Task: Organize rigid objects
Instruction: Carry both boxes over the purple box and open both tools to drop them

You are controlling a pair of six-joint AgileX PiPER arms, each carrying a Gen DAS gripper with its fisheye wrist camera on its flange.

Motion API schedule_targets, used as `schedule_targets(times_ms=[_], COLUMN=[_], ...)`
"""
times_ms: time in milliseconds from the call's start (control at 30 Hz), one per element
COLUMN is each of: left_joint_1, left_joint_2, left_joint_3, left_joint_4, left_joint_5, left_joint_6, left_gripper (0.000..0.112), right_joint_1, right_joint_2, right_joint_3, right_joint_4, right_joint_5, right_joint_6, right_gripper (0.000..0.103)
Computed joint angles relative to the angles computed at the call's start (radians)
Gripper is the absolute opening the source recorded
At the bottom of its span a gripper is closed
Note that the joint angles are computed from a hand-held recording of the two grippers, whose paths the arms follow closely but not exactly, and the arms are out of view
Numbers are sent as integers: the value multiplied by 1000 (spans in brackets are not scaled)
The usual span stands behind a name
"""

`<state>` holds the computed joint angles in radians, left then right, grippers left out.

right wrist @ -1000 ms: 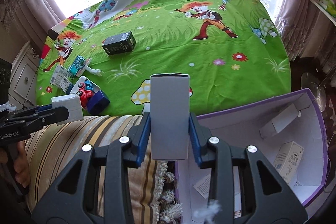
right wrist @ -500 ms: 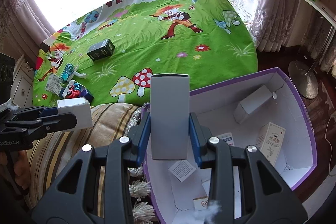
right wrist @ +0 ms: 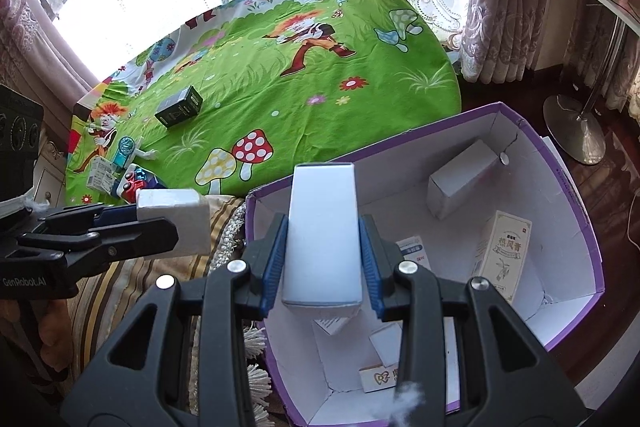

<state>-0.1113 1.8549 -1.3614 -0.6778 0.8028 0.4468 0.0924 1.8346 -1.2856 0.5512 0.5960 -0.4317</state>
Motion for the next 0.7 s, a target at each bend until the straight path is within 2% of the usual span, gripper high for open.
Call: schedule_targets(times_ms=[100, 233, 333, 433, 567, 600, 700], left_joint_1=[0, 5, 14, 13, -15, -25, -49], left_joint_2=[-3, -10, -16, -33, -92, -107, -138], left_joint_3=[6, 17, 26, 39, 85, 93, 108], left_joint_4=[-12, -14, -13, 8, 52, 81, 178], left_joint_5=[-5, -7, -10, -25, -104, -125, -177], left_joint_6=[11, 11, 4, -8, 10, -5, -77], left_gripper=[56, 57, 57, 57, 59, 63, 66], right_joint_1=[-5, -2, 7, 20, 42, 51, 67], right_joint_2=[0, -2, -10, -19, -42, -48, -59], right_joint_3=[-3, -5, -1, 4, 11, 11, 0], right_joint_4=[-1, -6, -10, -44, -179, -237, -333], right_joint_5=[5, 12, 5, -18, -65, -75, -68], right_joint_6=[2, 8, 6, 47, 206, 268, 336], right_gripper=[43, 56, 57, 66, 72, 73, 73])
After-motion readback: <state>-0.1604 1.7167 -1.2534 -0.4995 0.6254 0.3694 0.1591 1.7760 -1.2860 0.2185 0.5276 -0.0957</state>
